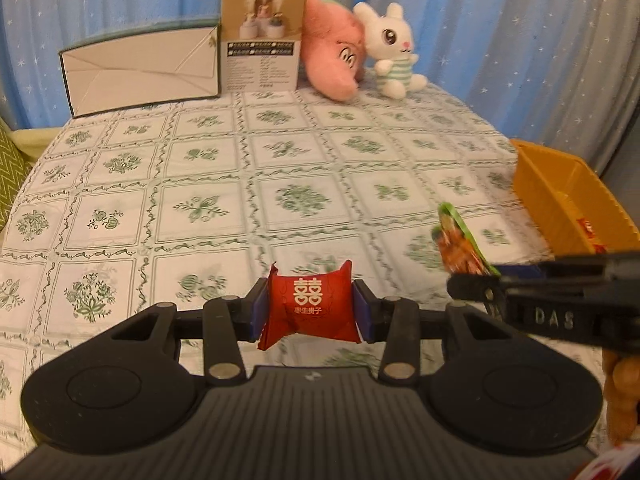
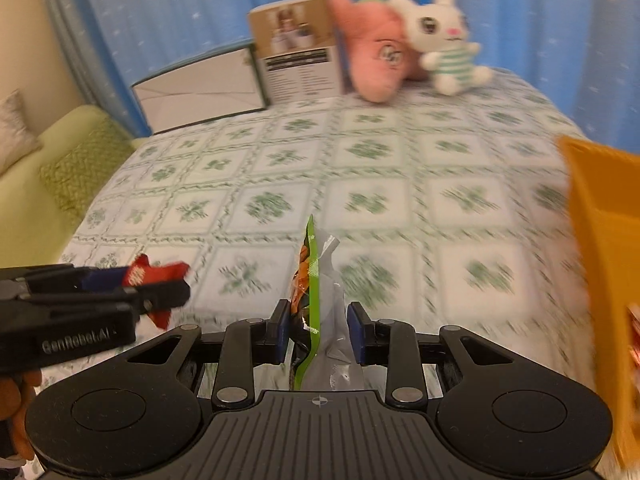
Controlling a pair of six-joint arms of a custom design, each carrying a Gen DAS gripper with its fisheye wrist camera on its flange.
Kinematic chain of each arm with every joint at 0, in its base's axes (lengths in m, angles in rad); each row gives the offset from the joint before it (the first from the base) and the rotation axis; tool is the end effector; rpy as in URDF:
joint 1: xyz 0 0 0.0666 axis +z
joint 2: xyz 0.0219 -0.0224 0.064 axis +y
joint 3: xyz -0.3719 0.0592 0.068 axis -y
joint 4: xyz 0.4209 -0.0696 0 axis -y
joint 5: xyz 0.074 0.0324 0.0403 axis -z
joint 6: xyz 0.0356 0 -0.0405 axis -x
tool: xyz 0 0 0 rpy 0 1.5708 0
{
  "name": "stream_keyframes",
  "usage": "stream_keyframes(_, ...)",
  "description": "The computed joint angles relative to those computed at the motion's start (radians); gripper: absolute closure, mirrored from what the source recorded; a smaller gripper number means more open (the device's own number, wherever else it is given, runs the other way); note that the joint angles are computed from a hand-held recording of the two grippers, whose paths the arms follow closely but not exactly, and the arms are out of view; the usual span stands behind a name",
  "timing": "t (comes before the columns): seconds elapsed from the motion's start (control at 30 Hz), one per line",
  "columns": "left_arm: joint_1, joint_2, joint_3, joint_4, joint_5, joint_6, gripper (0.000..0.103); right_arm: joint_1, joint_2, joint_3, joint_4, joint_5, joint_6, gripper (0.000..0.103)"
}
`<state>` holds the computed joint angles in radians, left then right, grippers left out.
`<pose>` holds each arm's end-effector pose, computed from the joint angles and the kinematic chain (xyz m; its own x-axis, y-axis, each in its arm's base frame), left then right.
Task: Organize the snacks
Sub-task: 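Carry the red candy and silver wrapper in both grippers over the orange tray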
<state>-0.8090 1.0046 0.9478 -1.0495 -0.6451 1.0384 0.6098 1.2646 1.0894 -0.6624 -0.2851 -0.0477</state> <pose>0.2538 -0.2357 0.3654 -0.6512 -0.3147 -0.6906 -0.3326 0.9363 -0.1131 0.3727 0.2721 0.3518 -0.6420 -0.3927 -0.6585 -0.6740 0.6984 0.2407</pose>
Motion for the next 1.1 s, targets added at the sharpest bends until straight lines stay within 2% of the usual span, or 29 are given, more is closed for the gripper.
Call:
stream_keyframes(0.27,-0.136,0.073,0.116,-0.149,-0.065,0.183,0.063,-0.051,-0.175,-0.078,-0.08,0.004,-0.042,0.072)
stream_keyframes(0.5,-0.221,0.127,0.19,-0.218,-0.079,0.306,0.063,-0.083,-0.286,-0.099,-0.138,0.019,-0.081,0.072)
stream_keyframes(0.7,-0.283,0.182,0.255,-0.262,-0.088,0.358,0.063,-0.12,-0.354,-0.118,-0.18,0.004,-0.095,0.072)
stream_keyframes(0.9,-0.323,0.235,0.328,-0.306,-0.126,0.388,0.063,-0.168,-0.405,-0.138,-0.224,-0.015,-0.059,0.072)
stream_keyframes(1.1,-0.347,0.282,0.393,-0.338,-0.139,0.378,0.063,-0.224,-0.456,-0.163,-0.262,-0.037,-0.035,0.072)
